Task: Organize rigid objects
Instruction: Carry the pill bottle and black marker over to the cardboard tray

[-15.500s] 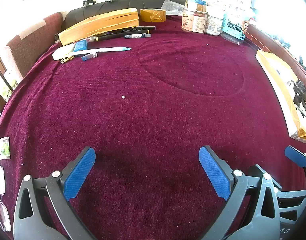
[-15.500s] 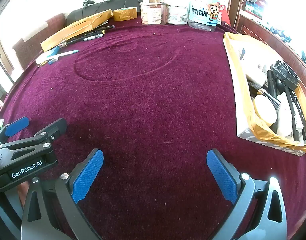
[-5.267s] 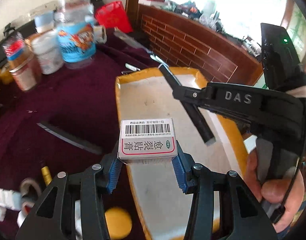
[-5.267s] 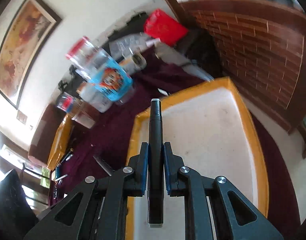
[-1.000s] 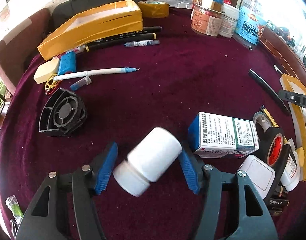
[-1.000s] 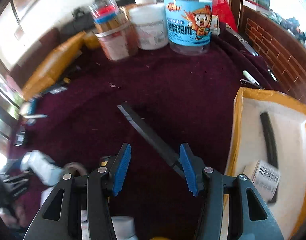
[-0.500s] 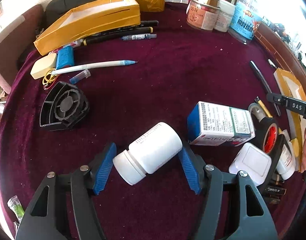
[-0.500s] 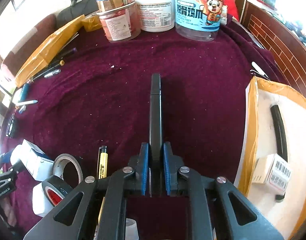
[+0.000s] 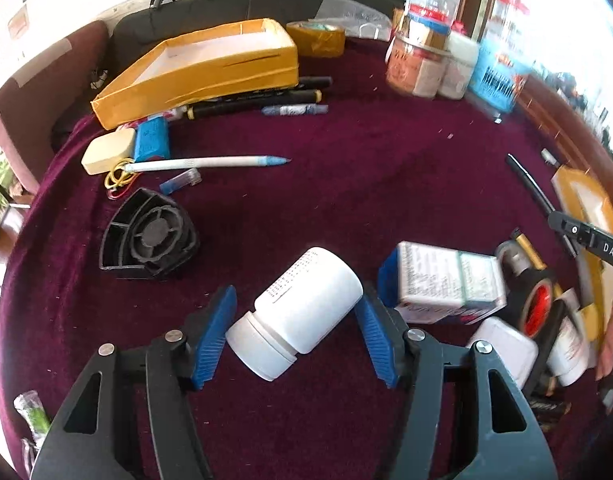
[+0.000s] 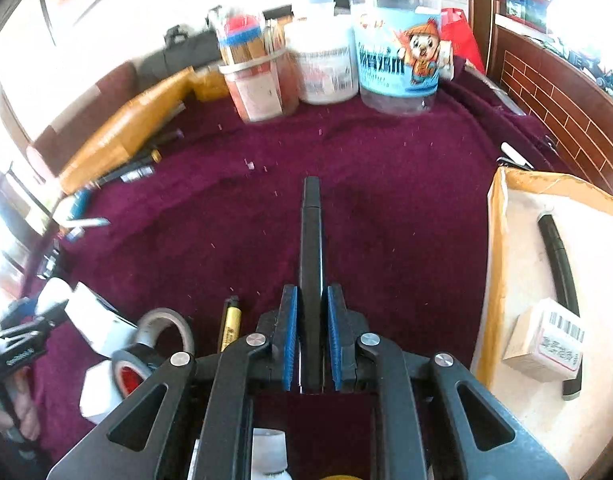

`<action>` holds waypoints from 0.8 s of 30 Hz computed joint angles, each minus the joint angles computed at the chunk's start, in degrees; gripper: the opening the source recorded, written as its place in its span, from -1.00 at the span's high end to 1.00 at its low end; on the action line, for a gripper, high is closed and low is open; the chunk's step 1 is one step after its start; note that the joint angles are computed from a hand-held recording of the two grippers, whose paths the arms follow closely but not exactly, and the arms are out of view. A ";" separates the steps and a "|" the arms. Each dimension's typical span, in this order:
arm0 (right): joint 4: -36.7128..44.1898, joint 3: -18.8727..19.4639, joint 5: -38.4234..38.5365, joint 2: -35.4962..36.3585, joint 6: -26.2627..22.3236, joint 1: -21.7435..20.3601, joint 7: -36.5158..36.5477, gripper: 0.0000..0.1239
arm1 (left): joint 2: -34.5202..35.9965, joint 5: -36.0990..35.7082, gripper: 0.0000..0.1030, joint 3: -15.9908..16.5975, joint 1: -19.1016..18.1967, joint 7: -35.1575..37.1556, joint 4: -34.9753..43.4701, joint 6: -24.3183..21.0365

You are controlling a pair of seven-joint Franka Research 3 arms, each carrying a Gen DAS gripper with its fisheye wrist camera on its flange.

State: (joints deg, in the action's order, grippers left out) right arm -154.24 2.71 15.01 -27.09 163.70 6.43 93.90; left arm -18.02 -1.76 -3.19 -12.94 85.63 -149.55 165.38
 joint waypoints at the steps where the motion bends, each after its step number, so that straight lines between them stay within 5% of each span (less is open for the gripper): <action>1: -0.34 -2.23 2.12 -0.55 0.66 2.08 -1.78 0.80 | -0.27 -0.82 -0.17 0.39 -0.65 0.40 -0.19 0.38; 3: -0.65 -5.62 6.26 -1.45 0.98 5.33 -5.15 0.80 | -0.45 -0.90 -0.17 0.01 -0.83 0.00 -0.47 1.34; 8: -0.41 -5.59 9.66 -1.29 -0.77 6.54 -8.50 0.80 | -0.13 -1.22 -0.17 0.30 -1.86 0.41 -0.42 1.54; 16: 0.57 2.26 1.00 1.36 -3.64 0.90 -2.82 0.79 | -0.48 -1.93 -0.17 0.48 -2.38 1.01 -0.58 0.78; 21: 1.30 9.07 -11.78 2.24 -4.61 -4.82 5.91 0.79 | -0.74 -3.04 -0.17 1.03 -3.07 2.11 -0.75 0.90; 24: 1.07 9.39 -15.89 2.28 -4.00 -5.10 9.27 0.80 | -0.85 -3.23 -0.17 0.99 -3.05 2.28 -0.88 0.99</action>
State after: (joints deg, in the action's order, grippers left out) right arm -153.16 12.10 -0.89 -24.81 159.69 1.34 103.17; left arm -18.88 -4.98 -2.21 -15.99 87.91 -150.43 166.37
